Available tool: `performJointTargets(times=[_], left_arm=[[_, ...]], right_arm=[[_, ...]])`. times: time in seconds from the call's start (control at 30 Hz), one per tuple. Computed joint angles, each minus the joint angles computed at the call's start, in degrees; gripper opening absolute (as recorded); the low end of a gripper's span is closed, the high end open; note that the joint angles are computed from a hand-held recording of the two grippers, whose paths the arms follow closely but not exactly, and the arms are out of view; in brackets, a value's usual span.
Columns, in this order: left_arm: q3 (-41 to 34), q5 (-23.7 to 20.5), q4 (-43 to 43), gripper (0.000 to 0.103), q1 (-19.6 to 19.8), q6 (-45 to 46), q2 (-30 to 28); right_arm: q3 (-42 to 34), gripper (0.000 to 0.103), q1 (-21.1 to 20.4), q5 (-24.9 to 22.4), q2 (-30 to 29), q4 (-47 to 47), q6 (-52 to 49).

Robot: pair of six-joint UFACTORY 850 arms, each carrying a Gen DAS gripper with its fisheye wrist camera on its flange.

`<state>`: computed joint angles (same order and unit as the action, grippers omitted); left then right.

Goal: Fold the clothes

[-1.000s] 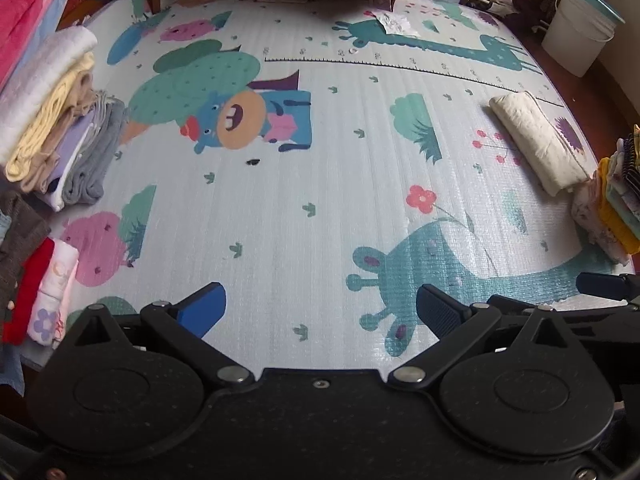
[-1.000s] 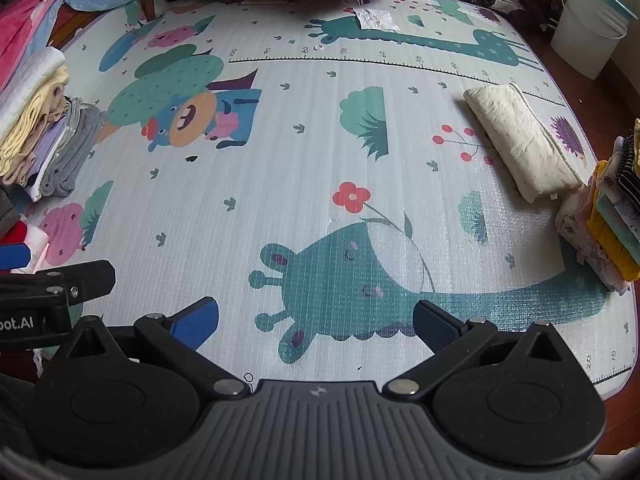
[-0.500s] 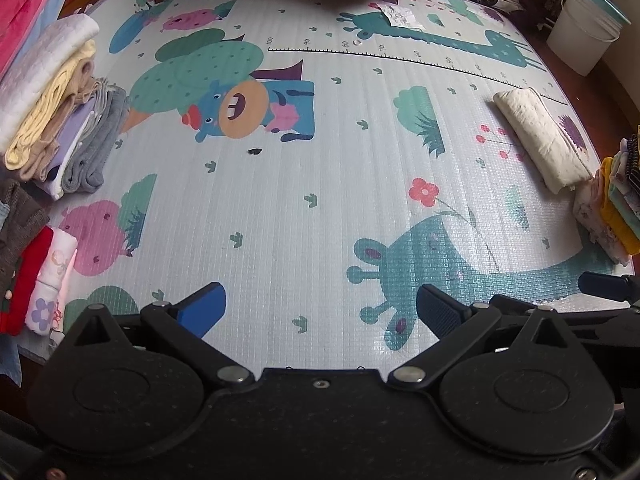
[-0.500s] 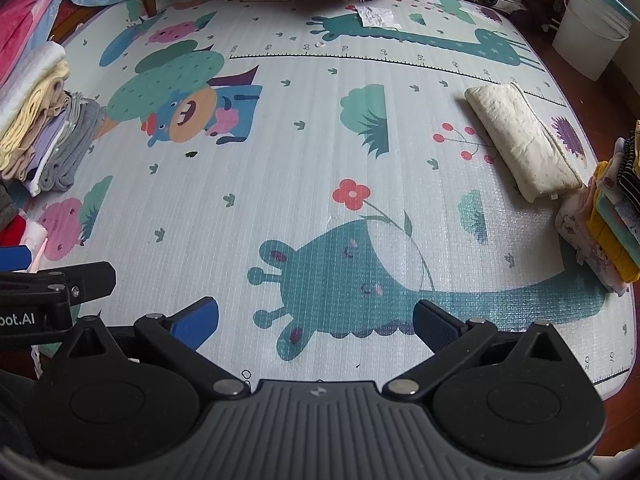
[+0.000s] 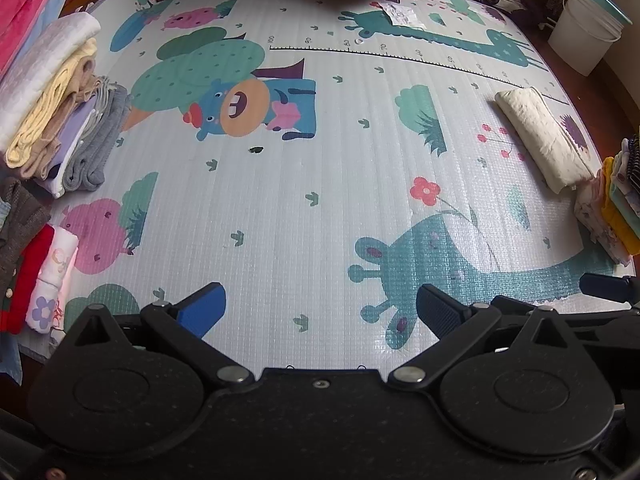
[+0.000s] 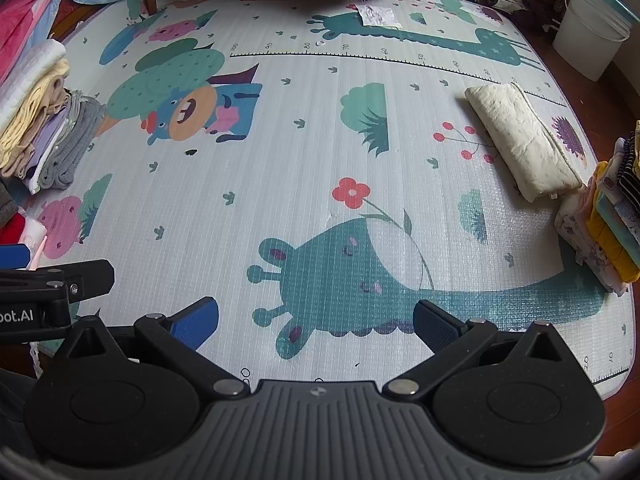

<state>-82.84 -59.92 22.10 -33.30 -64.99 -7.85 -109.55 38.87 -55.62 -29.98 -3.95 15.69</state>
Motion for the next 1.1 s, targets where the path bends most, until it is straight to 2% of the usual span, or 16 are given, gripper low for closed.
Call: performJointTargets(times=[1.1], left_arm=[[-0.6,-0.3,-0.1,0.102,0.0,-0.1,-0.3]], right_arm=[[-0.2,0.103,0.1,-0.1,-0.1,-0.1,0.1]])
